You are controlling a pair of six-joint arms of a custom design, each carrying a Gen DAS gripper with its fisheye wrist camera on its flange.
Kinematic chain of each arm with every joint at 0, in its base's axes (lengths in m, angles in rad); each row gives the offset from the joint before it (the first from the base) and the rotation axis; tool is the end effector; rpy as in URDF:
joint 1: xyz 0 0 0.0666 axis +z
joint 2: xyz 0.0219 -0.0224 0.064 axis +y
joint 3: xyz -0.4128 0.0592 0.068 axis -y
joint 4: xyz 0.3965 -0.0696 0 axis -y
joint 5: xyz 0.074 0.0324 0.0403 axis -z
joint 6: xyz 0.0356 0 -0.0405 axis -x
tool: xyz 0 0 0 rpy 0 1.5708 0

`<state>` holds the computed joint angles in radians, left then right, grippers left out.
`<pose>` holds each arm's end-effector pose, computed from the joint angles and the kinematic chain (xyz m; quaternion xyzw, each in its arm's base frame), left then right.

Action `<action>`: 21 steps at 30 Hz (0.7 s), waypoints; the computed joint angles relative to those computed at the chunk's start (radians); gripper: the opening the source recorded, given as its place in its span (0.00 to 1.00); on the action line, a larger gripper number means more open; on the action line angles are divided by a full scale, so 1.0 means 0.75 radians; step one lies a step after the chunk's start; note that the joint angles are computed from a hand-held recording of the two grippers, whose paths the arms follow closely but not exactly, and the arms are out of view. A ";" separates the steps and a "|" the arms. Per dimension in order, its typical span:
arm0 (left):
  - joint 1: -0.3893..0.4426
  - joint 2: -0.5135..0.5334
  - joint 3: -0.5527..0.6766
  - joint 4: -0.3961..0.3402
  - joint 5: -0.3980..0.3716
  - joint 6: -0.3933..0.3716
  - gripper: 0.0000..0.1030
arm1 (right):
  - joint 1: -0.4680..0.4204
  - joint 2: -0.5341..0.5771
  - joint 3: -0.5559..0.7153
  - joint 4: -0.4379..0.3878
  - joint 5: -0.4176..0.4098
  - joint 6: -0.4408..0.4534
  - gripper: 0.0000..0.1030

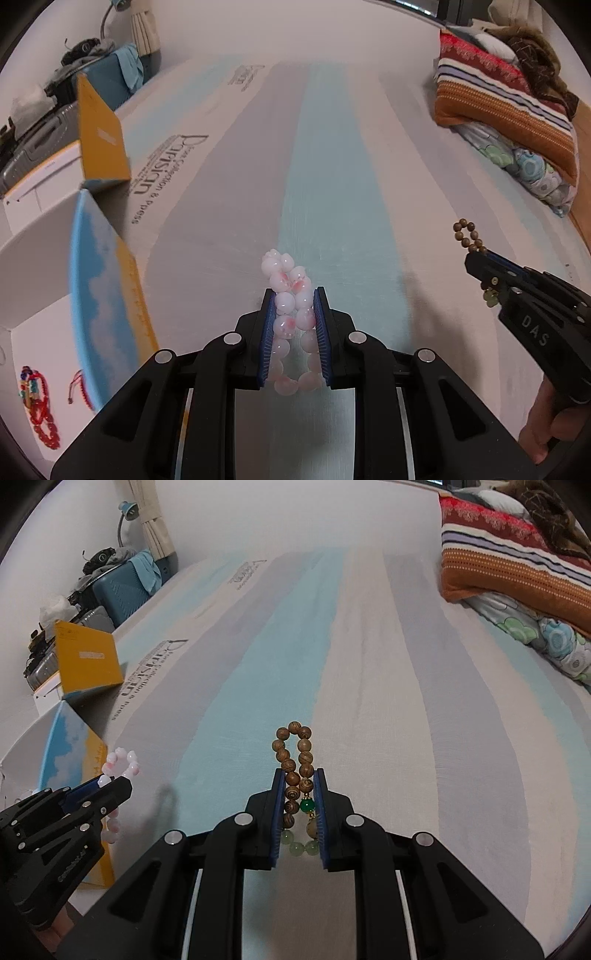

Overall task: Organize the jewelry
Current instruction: 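Lift and carry both bead bracelets over the white box with both tools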

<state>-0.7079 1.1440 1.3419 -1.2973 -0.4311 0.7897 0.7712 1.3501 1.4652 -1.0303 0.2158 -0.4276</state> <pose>0.2752 -0.2165 0.5176 -0.0887 0.9470 -0.0030 0.3087 0.3340 0.3134 0.5075 -0.1268 0.9333 0.0964 0.3218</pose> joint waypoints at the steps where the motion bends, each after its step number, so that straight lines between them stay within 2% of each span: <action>1: -0.011 -0.008 0.008 -0.013 -0.011 0.005 0.20 | 0.012 -0.006 0.006 -0.008 0.009 -0.004 0.14; 12: -0.078 -0.112 0.052 -0.208 -0.107 0.090 0.20 | 0.158 -0.028 0.094 -0.078 0.103 -0.036 0.14; 21: -0.105 -0.226 0.071 -0.355 -0.187 0.172 0.20 | 0.292 0.013 0.196 -0.113 0.154 -0.066 0.14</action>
<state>-0.7863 0.9747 1.3953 -1.5633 -0.5712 0.9189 0.9900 1.3598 1.6120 -1.1150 0.3310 -0.4771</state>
